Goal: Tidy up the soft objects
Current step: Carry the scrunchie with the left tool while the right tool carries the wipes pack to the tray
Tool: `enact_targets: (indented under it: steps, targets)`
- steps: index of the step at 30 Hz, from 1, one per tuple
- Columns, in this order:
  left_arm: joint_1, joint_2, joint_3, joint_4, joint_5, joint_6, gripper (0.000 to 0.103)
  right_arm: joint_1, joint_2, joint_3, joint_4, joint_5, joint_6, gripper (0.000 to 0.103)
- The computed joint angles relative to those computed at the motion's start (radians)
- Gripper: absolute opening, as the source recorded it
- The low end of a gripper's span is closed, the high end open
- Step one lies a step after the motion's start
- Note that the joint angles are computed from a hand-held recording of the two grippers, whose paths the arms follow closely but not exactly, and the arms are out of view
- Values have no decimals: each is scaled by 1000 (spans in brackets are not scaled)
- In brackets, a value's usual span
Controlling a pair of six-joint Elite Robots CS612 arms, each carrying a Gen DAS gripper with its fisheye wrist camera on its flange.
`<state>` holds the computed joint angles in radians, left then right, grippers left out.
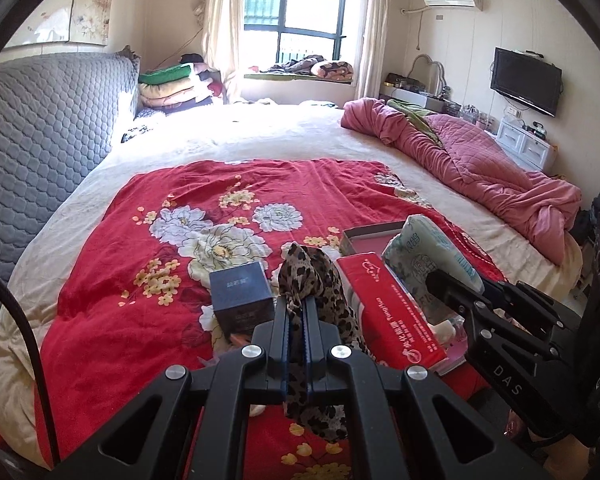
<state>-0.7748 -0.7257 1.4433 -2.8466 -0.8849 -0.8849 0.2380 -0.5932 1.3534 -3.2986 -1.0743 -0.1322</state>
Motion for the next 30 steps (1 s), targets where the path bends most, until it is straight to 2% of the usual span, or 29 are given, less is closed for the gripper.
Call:
enact_targets:
  steps: [12,24,30]
  targets:
    - [-6,72,-149,13,-55,156,5,-54,9,-11,-49,-52,142,25]
    - [-4,157,-312,55,-132,253,5,-92,21,-18,-65,-126,224,25]
    - [0,201,-397,91,-166,295,5,-114,36,-34,-36,-160,284,25]
